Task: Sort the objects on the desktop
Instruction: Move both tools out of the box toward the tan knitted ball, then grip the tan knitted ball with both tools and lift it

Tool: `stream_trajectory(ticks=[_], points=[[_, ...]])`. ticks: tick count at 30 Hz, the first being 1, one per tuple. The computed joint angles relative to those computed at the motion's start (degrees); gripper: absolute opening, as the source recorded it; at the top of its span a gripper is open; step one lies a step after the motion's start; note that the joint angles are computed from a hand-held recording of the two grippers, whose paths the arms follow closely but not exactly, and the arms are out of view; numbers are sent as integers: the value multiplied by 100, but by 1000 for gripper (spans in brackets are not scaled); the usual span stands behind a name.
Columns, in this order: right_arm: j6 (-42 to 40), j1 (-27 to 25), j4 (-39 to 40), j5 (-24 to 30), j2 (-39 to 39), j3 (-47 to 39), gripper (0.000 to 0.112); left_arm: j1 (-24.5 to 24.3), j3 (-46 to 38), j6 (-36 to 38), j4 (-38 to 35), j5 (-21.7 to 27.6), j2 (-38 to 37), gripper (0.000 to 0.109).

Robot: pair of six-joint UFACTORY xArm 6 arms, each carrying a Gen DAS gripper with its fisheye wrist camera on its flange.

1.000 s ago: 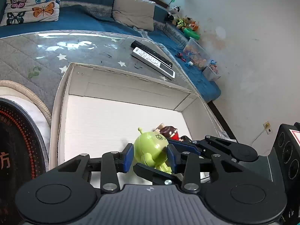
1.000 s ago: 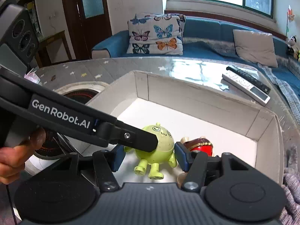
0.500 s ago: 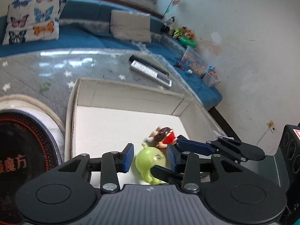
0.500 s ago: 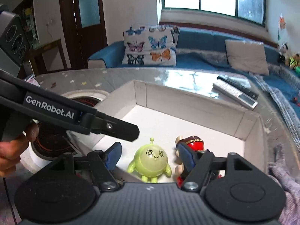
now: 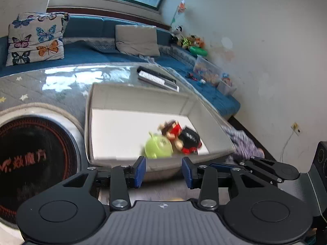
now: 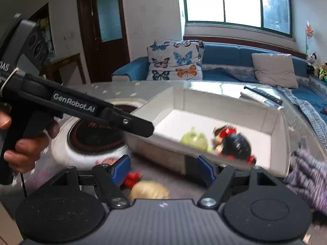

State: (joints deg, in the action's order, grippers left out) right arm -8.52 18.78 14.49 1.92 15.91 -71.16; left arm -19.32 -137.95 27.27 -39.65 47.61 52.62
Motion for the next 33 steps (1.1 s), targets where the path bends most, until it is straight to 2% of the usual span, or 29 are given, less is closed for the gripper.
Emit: stream_trajectory(ticks=[3,5,7,12,19,21,25,26,29,33], points=[[688,-6,-797,-66,-58,220,72,-47,850,372,-217,-132,-483,41],[633,44,-695,-55,-57,273,70,-78,1261,563,-314,-171,-718,41],[198,142,-139,-44,-62,345,68,-106,1582,715,-378,-215,-900,41],[308,183,-106,-97,-42,432,62,-181,2158,927,-372,-375,-1195,42],[671,148,-403,-135,19,442,55,-180,2262,874,-340,-368,-1192,42],[653,147,-352,-133,47,422,49,-177,2200,863,-351,-345,-1148,42],[753,132,-433,-157,109,377,48,-176,2061,850,-306,-308,-1055,42],[892,113,-590,-172,128,365,48,-171,2018,842,-313,-299,-1026,42],[1890,-26,-1723,-239,216,299,48,-153,1887,818,-330,-271,-938,42],[2438,-91,-2366,-225,310,179,46,-137,1778,799,-374,-242,-858,42]])
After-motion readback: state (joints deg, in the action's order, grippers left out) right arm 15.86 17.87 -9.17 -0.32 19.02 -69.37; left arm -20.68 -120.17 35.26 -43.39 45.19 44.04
